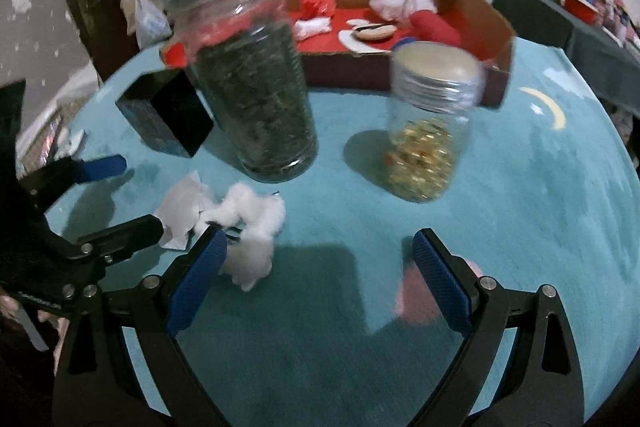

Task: Organize soft objects
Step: 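Lower the left tool to the white tissue while the right tool reaches the fluffy scrunchie, then grasp the white tissue with the left tool while the right tool grasps the fluffy scrunchie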

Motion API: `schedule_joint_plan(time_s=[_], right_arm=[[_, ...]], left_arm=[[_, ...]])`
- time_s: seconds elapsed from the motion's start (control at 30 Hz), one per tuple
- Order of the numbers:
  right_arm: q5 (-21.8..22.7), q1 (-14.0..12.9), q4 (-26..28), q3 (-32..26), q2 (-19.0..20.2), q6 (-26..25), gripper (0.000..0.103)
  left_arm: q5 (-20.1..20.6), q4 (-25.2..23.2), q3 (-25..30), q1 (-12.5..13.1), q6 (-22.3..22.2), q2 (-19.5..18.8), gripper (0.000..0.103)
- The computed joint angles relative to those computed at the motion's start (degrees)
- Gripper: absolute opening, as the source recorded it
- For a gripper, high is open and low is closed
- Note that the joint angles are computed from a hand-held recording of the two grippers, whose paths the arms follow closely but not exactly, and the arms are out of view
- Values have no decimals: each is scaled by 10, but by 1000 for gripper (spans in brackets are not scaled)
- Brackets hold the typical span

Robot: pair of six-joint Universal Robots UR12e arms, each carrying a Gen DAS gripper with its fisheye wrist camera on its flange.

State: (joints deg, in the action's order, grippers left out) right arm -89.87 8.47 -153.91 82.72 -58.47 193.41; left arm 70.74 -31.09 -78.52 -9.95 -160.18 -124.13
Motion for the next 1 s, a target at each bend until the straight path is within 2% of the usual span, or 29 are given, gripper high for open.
schedule_joint_plan(time_s=[0.17, 0.3, 0.37, 0.47, 0.6, 0.67, 0.8, 0.9, 1.0], right_arm=[[-48, 11, 38, -19, 8, -16, 95], [-141, 21, 41, -10, 1, -13, 95], [-159, 19, 42, -2, -6, -2, 95], [-142, 11, 17, 17, -18, -1, 95], [-66, -4, -21, 42, -33, -9, 95], [-28, -10, -17, 42, -33, -9, 95], [18, -13, -17, 36, -26, -28, 95], [40, -13, -15, 30, -21, -44, 95], [60, -13, -6, 18, -12, -61, 94]], left_arm=[[-1, -10, 2, 0, 5, -1, 103], [-11, -18, 4, -2, 16, -2, 103], [-16, -20, 7, -3, 21, -3, 103], [-25, -27, 12, -5, 31, -7, 103], [-27, -37, 19, -7, 40, -10, 103], [-26, -44, 23, -7, 42, -12, 98], [-26, -56, 30, -8, 50, -16, 94], [-33, -62, 34, -9, 60, -17, 85], [-41, -65, 37, -10, 78, -20, 70]])
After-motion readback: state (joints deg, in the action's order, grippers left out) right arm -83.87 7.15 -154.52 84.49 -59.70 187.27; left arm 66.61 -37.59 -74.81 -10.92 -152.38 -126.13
